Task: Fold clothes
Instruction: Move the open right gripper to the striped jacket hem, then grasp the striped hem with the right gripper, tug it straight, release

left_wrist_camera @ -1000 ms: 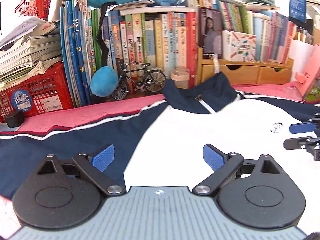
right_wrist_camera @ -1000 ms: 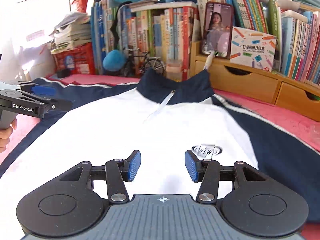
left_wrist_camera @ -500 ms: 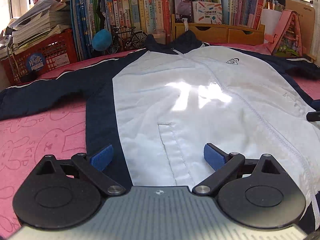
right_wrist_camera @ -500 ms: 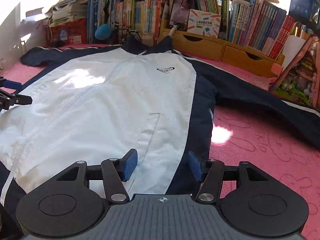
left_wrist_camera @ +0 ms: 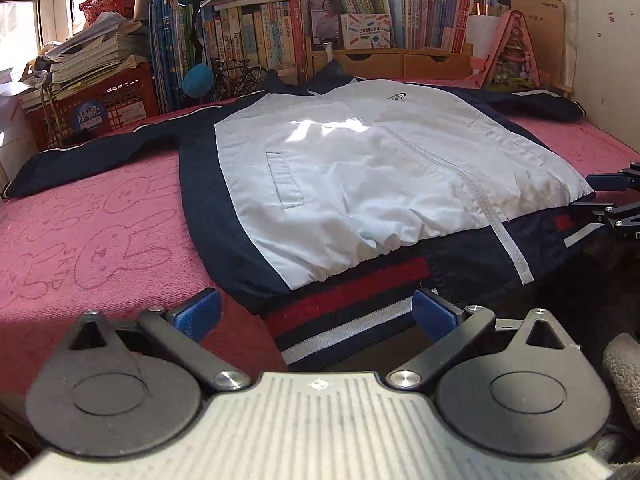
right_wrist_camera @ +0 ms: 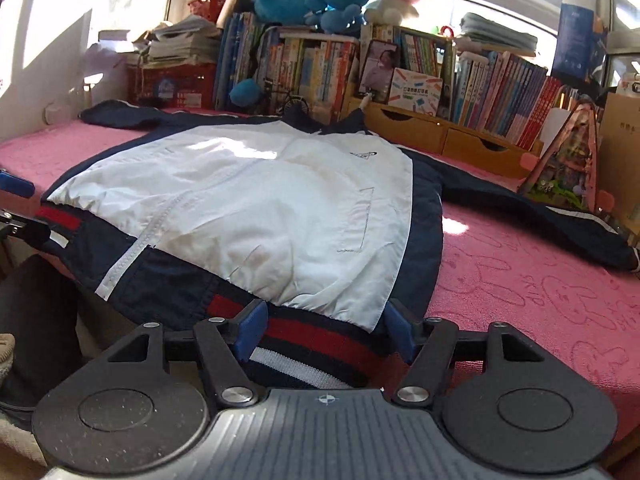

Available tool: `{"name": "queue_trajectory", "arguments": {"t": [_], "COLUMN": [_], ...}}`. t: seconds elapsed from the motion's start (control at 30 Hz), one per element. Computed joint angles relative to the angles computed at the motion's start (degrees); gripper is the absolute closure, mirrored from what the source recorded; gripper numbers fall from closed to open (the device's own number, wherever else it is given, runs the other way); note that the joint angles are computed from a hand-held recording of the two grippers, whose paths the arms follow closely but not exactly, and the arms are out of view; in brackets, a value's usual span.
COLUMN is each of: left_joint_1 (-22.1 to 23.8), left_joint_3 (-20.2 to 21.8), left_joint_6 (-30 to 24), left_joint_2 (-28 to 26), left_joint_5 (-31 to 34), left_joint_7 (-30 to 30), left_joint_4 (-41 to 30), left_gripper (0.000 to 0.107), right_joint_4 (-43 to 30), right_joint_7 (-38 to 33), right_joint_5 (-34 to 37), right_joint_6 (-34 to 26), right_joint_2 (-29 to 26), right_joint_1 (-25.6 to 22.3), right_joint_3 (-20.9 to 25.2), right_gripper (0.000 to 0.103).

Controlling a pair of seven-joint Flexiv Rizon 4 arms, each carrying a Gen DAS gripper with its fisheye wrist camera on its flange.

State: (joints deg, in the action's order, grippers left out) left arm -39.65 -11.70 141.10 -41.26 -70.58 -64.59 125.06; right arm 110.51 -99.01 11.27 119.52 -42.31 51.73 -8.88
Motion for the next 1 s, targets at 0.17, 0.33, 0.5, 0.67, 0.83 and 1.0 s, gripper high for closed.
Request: {"name": "queue_trajectory", "arguments": {"t": [0.17,0.33,0.5,0.67,0.83,1.0], "left_joint_1": [-1.1,0.0,2.1,1.8,1.6,2.7], "left_joint_3": [-1.8,-4.0,-6.4,-7.6,-8.9,-10.5], "left_joint_6": [1.4,4.5,5.3,10.8,17.7,18.6], "left_joint_2": [-3.3,-5.9,-6.3,-7.5,-8.6,-7.6], "left_joint_5": [-6.7,-11.6,-13.0,-17.2,-20.1,-22.5], "left_joint_7": [5.6,10.7,8.5,7.7,8.0,5.3], "left_joint_4": [-4.2,-8.4,-8.5,-10.6,-12.1,-10.7], "left_gripper": [0.004,0.004,0.004,0.004,0.005,0.005], "right_joint_4": [1.8,0.6,0.7,-0.3,2.7,4.3], "right_joint_7": [-1.0,2.5,8.1,14.9,16.8,17.4], "right_joint_5": [2.7,7.5,1.4,-2.1,-7.6,-11.0], "right_joint_6": [-0.2,-1.2,-1.7,-4.7,-3.6,-2.4], "right_joint_2": [0.1,-1.1,0.1,0.5,2.3,3.1], "right_joint_1": [3.2,5.1,-3.6,-5.7,-9.0,-10.3], "right_joint_3": [-2.5,-4.3,4.0,6.2,9.7,11.4], "right_gripper": [0.035,0.035,0.034,0.056,0.06,0.068]}}
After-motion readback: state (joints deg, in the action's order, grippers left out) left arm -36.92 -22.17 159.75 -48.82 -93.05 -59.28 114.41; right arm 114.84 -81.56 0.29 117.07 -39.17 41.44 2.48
